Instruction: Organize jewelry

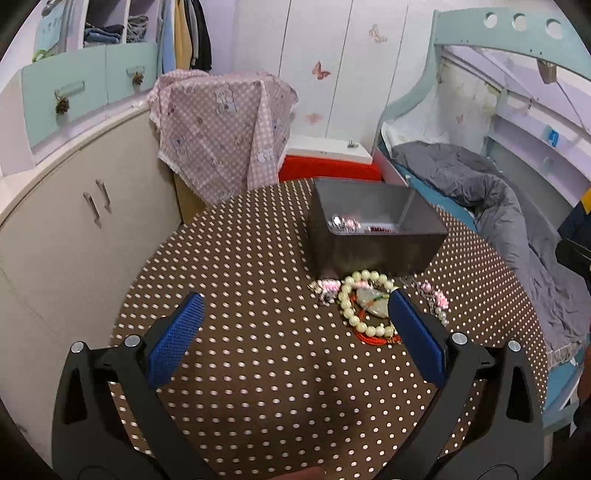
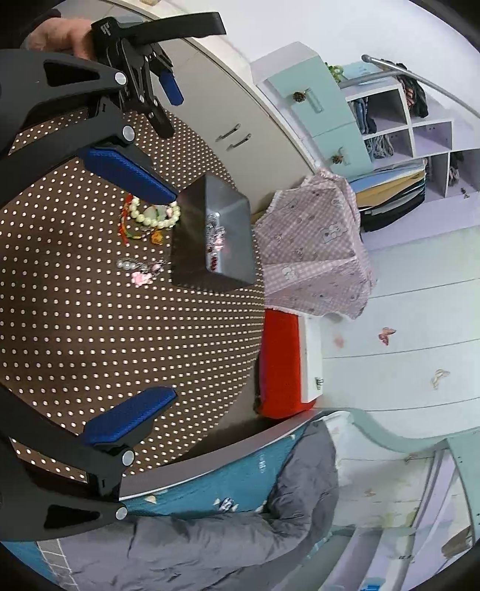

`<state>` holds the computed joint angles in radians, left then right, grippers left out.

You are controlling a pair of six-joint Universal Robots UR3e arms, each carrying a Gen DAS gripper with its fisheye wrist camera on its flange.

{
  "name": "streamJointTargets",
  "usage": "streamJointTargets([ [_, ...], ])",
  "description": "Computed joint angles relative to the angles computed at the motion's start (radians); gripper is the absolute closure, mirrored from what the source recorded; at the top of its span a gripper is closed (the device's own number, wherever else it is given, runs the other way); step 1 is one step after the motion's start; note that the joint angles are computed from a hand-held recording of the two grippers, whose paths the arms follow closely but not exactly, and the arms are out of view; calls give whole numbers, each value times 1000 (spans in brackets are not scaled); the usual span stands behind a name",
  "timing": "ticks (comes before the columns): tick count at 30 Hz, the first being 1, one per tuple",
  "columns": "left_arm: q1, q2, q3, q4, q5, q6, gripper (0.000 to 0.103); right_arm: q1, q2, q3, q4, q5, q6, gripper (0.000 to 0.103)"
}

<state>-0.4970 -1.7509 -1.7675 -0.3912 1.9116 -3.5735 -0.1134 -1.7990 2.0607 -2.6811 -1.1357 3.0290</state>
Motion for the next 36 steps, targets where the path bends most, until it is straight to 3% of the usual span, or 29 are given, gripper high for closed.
streamJointTargets([
  [11, -30, -187, 167, -110, 26, -18, 7, -17, 26, 62, 3, 27, -29, 8],
  [16, -2, -224, 203, -161, -24, -25, 31, -12, 46, 68, 5, 29, -34, 8],
  [18, 5, -227, 197, -145, -41, -15, 34, -13, 56, 65, 7, 31, -41, 8],
  [22, 17, -230, 207, -143, -94, 17, 58, 0, 80, 53, 6, 21, -45, 8],
  [27, 11, -255, 230, -145, -96, 28, 60, 7, 98, 52, 7, 12, -51, 8],
  [29, 13, -255, 215, -112, -114, 54, 74, 13, 106, 49, 8, 5, -51, 8],
  [30, 15, -254, 214, -106, -131, 61, 90, 15, 108, 48, 10, 2, -53, 8],
  [36, 17, -159, 69, 8, -173, 69, 94, 29, 128, 36, 12, -13, -56, 8],
])
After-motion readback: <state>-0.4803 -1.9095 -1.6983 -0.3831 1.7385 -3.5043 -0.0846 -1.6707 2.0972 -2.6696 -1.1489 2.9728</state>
